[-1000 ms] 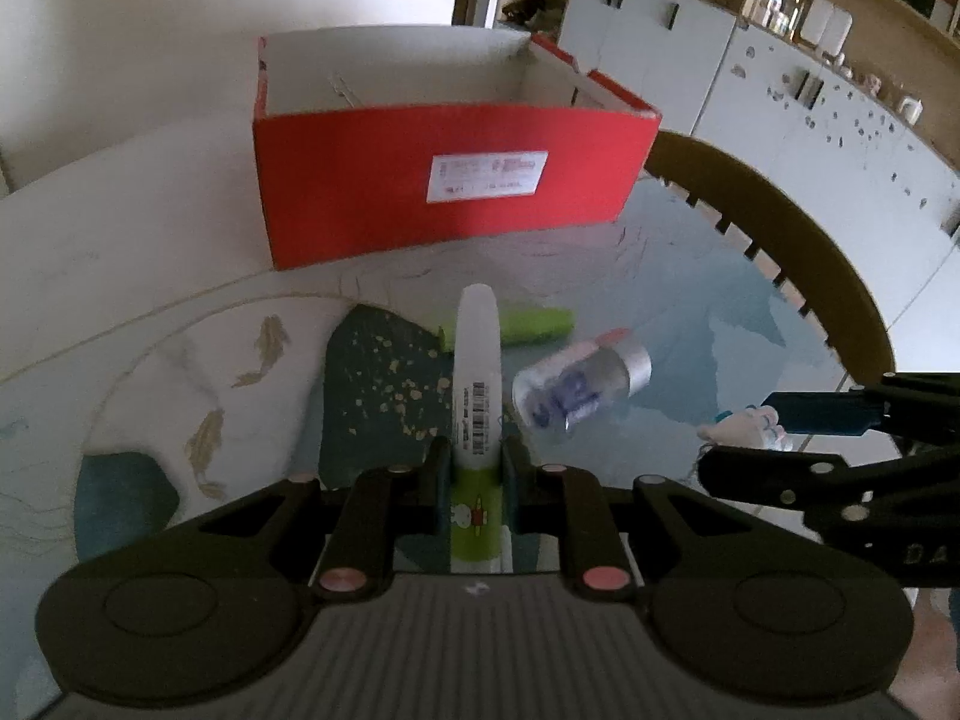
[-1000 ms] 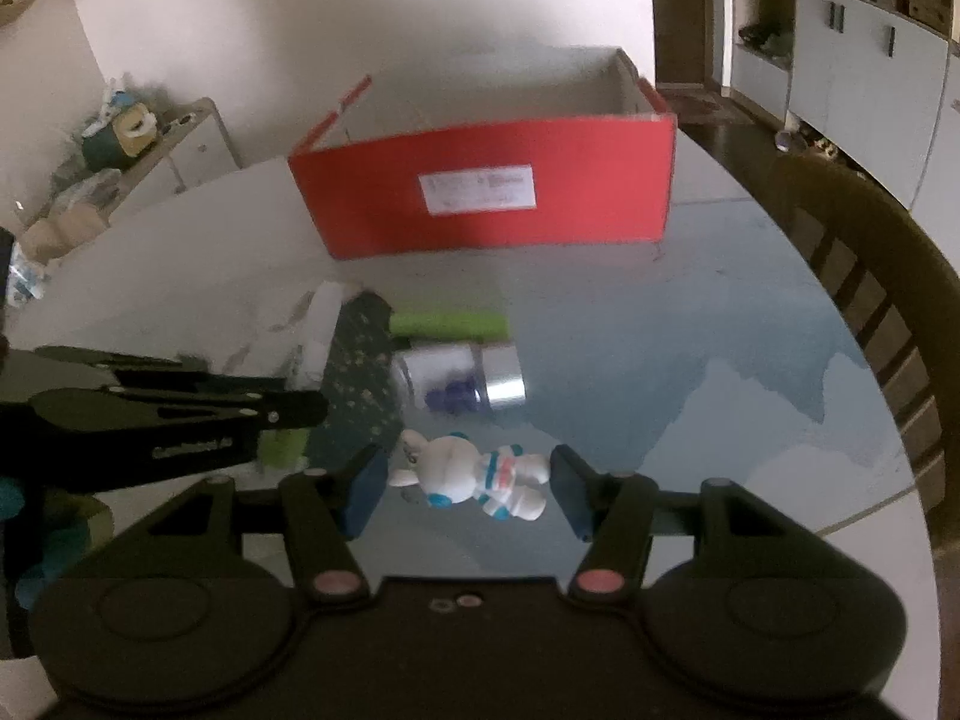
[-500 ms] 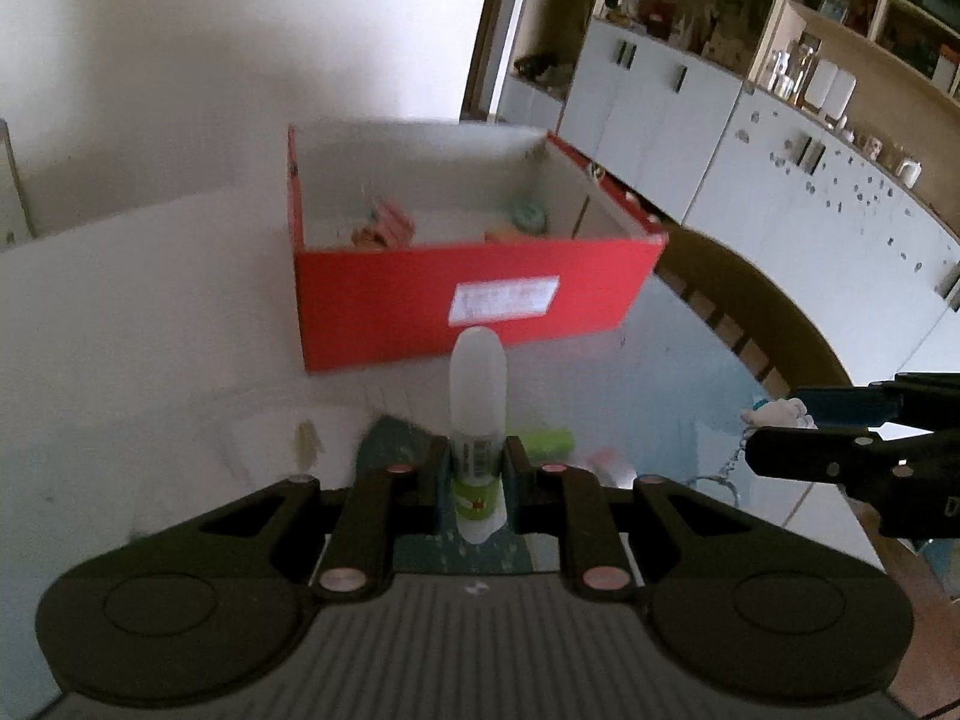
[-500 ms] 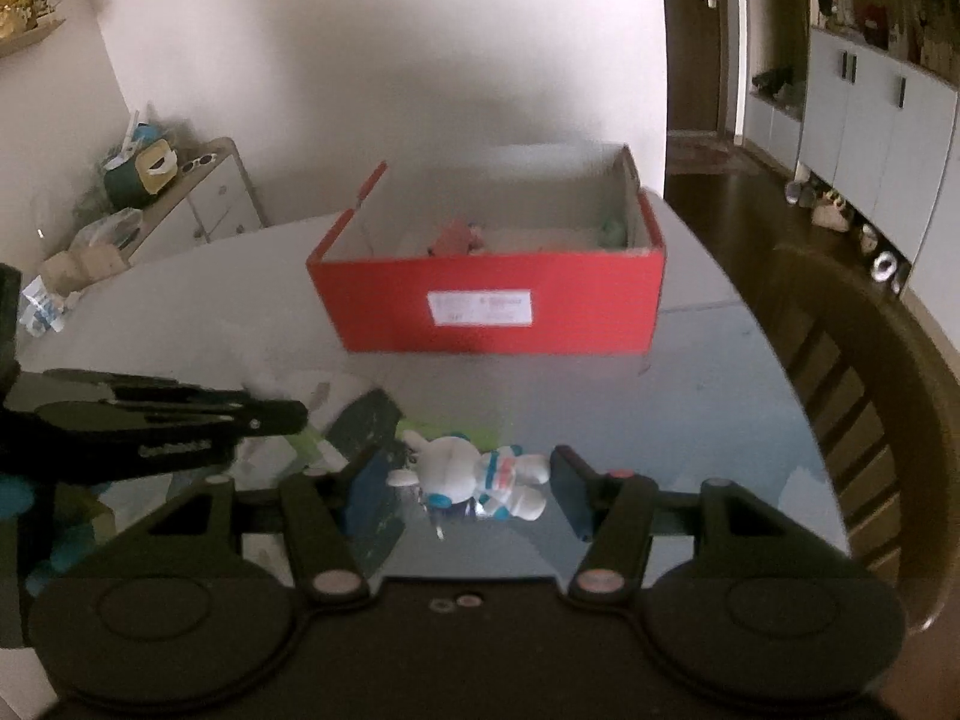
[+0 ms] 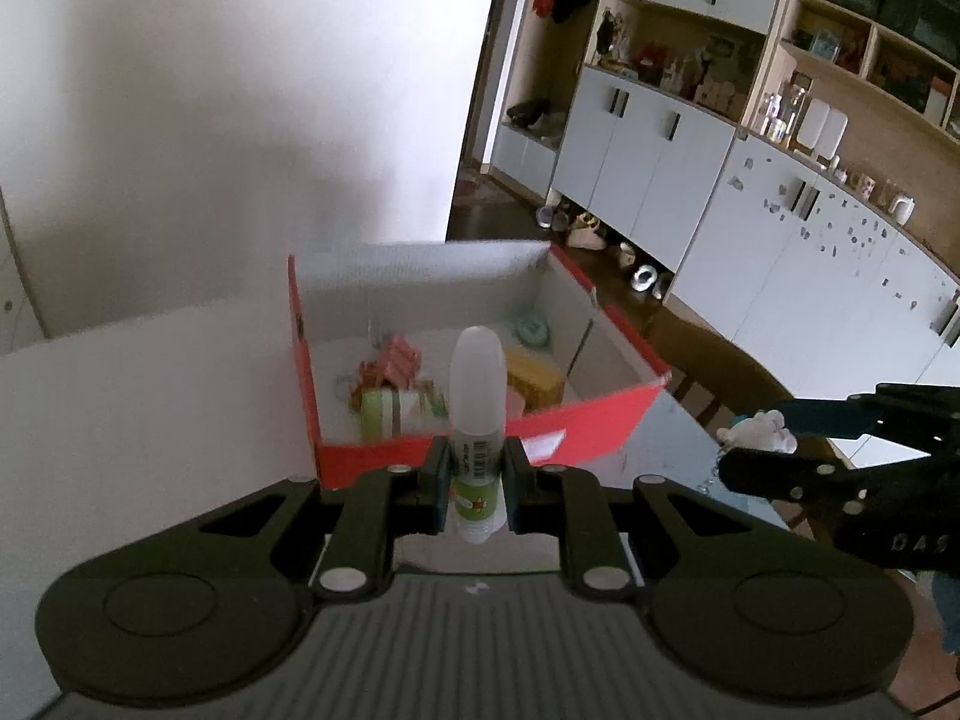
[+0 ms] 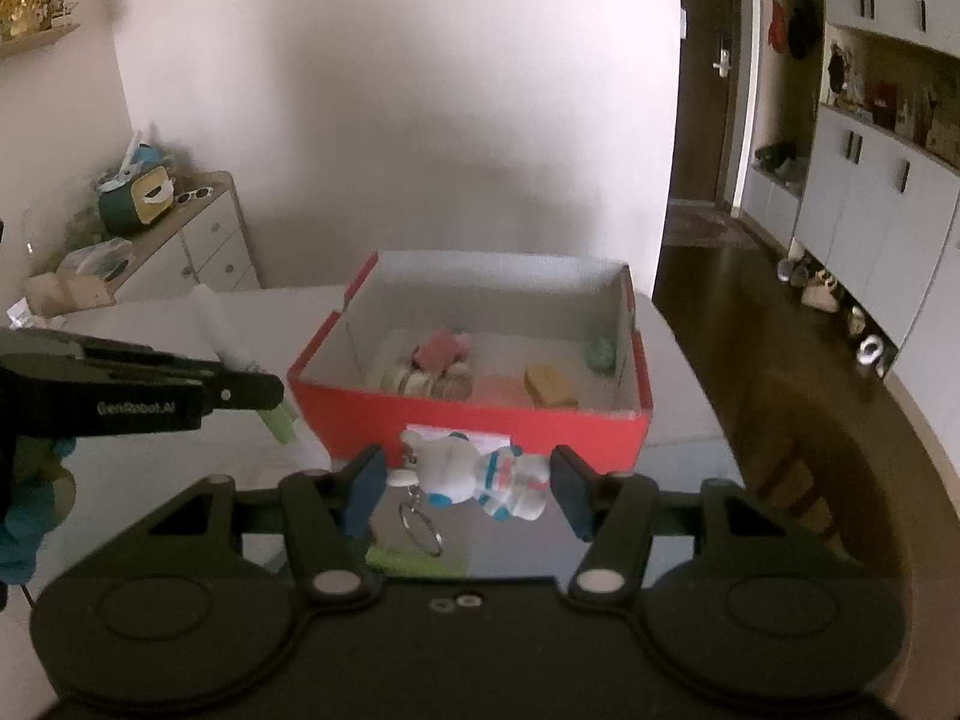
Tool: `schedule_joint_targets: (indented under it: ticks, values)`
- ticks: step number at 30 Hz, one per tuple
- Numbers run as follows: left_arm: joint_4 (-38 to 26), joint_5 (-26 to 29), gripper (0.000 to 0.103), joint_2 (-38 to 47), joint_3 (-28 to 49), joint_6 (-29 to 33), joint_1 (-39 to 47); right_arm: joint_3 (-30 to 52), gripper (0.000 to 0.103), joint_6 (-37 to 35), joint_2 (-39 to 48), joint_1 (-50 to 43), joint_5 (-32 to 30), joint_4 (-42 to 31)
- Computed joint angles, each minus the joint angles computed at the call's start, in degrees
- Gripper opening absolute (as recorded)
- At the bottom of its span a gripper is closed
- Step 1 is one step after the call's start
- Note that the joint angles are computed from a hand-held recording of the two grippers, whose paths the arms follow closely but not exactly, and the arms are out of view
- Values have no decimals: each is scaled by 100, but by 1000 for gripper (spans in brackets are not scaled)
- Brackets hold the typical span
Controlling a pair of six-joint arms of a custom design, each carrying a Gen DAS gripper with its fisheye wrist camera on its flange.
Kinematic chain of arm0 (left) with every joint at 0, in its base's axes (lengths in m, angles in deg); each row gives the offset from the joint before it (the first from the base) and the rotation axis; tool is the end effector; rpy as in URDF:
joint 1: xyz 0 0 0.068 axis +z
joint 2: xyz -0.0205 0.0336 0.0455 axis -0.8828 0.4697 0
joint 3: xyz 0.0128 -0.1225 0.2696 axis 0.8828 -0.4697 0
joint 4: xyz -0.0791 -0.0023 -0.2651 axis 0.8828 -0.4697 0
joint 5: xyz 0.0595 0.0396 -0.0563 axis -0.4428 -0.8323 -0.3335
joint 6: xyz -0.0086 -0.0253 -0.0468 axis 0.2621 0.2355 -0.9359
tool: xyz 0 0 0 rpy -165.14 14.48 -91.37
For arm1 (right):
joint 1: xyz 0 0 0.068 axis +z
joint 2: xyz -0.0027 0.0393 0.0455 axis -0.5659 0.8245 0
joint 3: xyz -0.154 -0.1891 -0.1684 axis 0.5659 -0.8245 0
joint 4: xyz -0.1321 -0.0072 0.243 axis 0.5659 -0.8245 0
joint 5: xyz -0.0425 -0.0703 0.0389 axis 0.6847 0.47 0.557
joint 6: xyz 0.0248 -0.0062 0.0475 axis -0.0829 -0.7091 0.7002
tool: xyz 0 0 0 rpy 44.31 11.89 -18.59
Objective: Organize rigid objects
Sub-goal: 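Carry the glue stick and bunny figure over the red box, then open both tools to drop the glue stick and bunny into the box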
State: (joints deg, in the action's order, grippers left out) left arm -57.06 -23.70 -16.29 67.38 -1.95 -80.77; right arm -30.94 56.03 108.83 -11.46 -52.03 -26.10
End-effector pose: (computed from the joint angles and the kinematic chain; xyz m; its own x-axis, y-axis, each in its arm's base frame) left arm 0.1770 -0.0495 0.2005 -0.6326 -0.2580 -0.7303 -0.2084 0.9648 -0.1602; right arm 0.2339 0.1123 0.2047 -0.4783 -0.4164 -0.7732 -0.7119 0.6994 0.0638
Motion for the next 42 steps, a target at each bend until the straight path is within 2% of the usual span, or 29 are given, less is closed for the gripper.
schedule_joint_targets:
  ticks: [3, 10, 22, 29, 33, 38, 42]
  values:
    - [47, 359, 17, 301, 315, 332, 445, 280, 59, 93, 207, 63, -71, 57]
    - [428, 883, 17, 1119, 923, 965, 1217, 913, 59, 202, 807, 362, 252, 277]
    - [1094, 1508, 17, 3030, 1889, 1532, 1894, 1722, 59, 130, 2295, 805, 947, 871]
    - [1316, 1622, 17, 4176, 2420, 1803, 2107, 2288, 59, 152, 3330, 837, 1248, 1005]
    - [1340, 1649, 17, 4769, 2798, 1793, 2106, 2655, 59, 276, 3838, 875, 1412, 979]
    - [1360, 1981, 17, 5259, 3189, 1523, 2231, 3017, 59, 308, 4338, 929, 1638, 900]
    - [1408, 2036, 17, 5583, 3424, 1366, 2279, 3291, 59, 350, 4609, 937, 1696, 795]
